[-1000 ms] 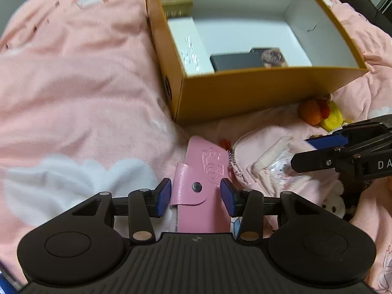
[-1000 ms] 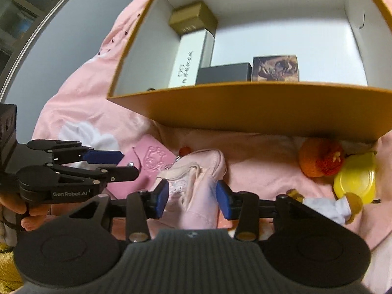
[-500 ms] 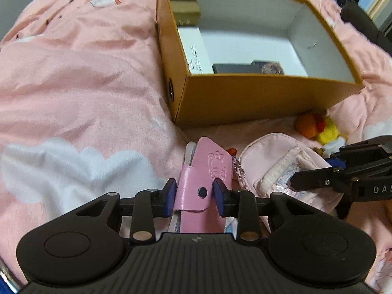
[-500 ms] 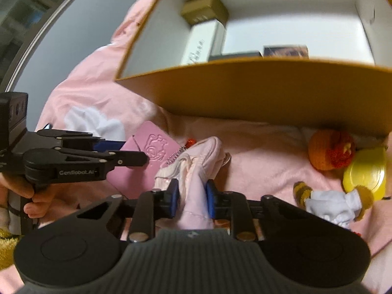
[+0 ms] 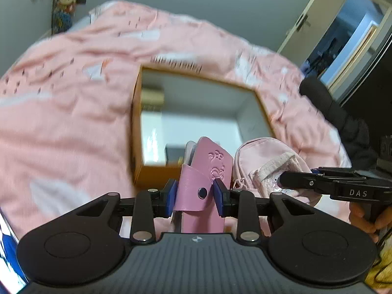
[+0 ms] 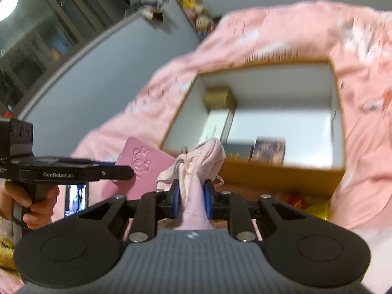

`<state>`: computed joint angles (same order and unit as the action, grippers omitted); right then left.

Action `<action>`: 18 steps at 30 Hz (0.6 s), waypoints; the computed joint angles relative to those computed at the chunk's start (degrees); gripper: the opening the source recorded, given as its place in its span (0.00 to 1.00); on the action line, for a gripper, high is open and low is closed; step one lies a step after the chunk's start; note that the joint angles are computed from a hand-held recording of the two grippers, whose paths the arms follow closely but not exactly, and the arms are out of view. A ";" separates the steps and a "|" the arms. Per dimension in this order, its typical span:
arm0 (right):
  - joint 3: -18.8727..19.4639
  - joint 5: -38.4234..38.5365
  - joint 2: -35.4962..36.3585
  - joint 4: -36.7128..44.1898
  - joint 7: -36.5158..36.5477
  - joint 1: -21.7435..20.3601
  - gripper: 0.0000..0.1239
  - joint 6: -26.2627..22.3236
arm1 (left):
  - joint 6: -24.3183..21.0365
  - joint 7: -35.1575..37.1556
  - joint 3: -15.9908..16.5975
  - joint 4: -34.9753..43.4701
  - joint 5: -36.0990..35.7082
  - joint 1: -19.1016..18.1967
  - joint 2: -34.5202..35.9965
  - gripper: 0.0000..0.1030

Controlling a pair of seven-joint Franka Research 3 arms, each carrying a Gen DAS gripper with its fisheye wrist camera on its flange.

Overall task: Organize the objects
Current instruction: 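Grasp the pink key case with the left tool while the right tool carries the backpack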

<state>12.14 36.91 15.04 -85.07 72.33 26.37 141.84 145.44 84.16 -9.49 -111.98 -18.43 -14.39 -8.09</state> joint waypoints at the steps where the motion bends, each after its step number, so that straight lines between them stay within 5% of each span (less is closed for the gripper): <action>1: -0.20 -0.24 0.20 0.65 0.31 0.08 0.17 1.04 | 0.58 0.32 0.06 0.86 -0.16 0.01 0.65 0.35; 9: -3.19 -10.78 8.90 12.83 9.92 2.03 0.17 6.36 | 3.72 -4.87 -2.45 16.13 5.30 1.56 14.33 0.35; 18: -7.05 -24.27 26.29 35.21 20.24 4.49 0.17 1.24 | -4.90 -16.83 -3.28 37.44 16.82 0.56 34.22 0.35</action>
<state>5.10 12.64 41.33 -49.86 92.57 30.86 143.08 140.54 67.33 -12.76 -74.54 -1.62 -13.83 26.13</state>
